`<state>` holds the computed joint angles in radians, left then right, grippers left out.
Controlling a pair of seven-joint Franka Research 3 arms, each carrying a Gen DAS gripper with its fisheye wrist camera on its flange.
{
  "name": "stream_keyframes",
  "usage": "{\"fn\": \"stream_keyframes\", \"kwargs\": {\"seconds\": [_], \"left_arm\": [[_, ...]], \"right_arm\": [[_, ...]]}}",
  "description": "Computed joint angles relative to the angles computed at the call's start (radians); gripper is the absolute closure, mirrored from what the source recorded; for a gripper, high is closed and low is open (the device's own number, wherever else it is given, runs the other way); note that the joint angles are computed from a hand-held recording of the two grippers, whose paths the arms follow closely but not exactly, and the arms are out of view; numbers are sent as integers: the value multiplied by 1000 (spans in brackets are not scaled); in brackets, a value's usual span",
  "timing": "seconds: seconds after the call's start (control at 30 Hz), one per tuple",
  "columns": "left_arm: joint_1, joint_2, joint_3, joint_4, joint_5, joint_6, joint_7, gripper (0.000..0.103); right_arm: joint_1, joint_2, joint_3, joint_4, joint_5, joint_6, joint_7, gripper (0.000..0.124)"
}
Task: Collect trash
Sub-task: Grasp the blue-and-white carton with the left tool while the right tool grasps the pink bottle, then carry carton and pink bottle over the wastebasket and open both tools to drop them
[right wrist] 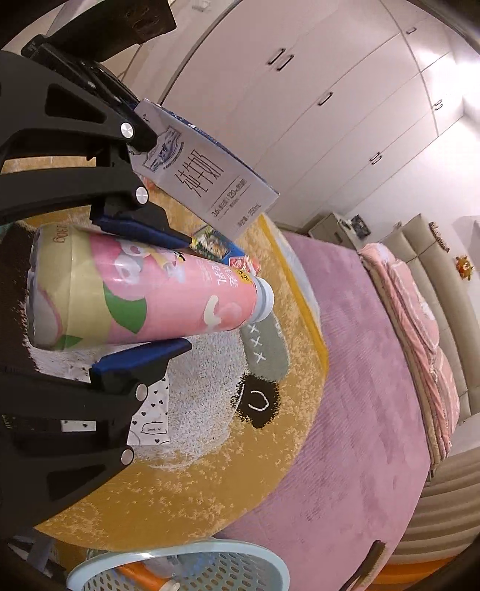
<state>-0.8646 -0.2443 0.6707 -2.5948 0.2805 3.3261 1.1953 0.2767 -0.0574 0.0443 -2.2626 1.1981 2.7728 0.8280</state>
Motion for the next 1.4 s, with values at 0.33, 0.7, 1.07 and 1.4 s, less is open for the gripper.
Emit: {"fn": "stream_keyframes", "kwargs": {"seconds": [0.33,0.7,1.07,1.4], "left_arm": [[254,-17,-332,7,34,4,-61,68],[192,-7,-294,-27,88,29,-166,68],[336,-24,-428,-68,183,55,-278,68],[402,-30,-532,-41,195,18,-288,68]], "right_arm": [[-9,-136,-42,-82,93,-2,-86,82],[22,-300,-81,-334,116,-3,-254,69],[76,-366,13,-532,-176,57,-107,61],[139,-377,-79,-514,-316,18,-30,78]]}}
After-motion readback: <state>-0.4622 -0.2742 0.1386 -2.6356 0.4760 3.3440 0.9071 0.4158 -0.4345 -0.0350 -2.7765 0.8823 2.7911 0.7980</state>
